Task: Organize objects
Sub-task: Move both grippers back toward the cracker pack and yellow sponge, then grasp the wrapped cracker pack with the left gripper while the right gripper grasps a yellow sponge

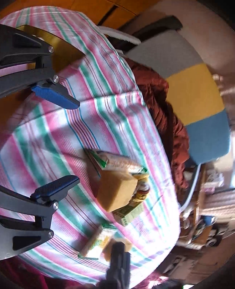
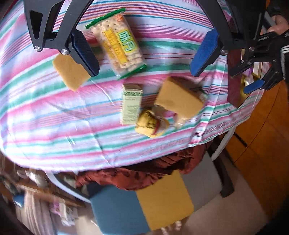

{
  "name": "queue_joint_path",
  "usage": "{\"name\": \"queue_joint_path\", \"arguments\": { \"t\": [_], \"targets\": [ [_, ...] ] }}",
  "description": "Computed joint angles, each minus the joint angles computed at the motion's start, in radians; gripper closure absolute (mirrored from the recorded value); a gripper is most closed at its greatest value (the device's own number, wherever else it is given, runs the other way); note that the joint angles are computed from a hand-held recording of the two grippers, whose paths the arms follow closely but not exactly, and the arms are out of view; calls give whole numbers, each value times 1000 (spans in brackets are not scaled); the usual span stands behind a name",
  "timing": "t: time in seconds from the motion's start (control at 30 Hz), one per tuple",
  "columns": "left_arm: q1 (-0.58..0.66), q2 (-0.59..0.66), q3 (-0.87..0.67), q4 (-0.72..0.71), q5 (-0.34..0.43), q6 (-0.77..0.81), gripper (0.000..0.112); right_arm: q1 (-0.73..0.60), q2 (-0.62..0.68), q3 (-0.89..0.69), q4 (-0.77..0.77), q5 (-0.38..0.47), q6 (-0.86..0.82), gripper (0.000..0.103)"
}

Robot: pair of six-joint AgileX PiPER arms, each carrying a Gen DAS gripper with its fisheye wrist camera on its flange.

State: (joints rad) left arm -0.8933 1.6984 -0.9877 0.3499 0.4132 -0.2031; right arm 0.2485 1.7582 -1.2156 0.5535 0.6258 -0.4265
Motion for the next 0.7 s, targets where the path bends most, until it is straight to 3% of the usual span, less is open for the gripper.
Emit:
{"name": "queue_joint_path", "arguments": {
  "t": [0.23,0.3,0.4,0.5,0.7],
  "targets": [
    [-50,191,-180,58,65,19,36,-28,2,-10,57,28,-29,2],
    [-51,229,-220,54,70,39,48,-30,-1,-7,65,29,-36,2],
    [-8,267,-272,-119,85,184,77,-28,-7,-4,62,25,-38,2],
    [61,252,-255,-339,78,315,82,-25,-7,-3,59,22,-40,2],
    [148,143,-130,-614,76,512,83,-8,0,-1,32,19,-33,2]
  ]
}}
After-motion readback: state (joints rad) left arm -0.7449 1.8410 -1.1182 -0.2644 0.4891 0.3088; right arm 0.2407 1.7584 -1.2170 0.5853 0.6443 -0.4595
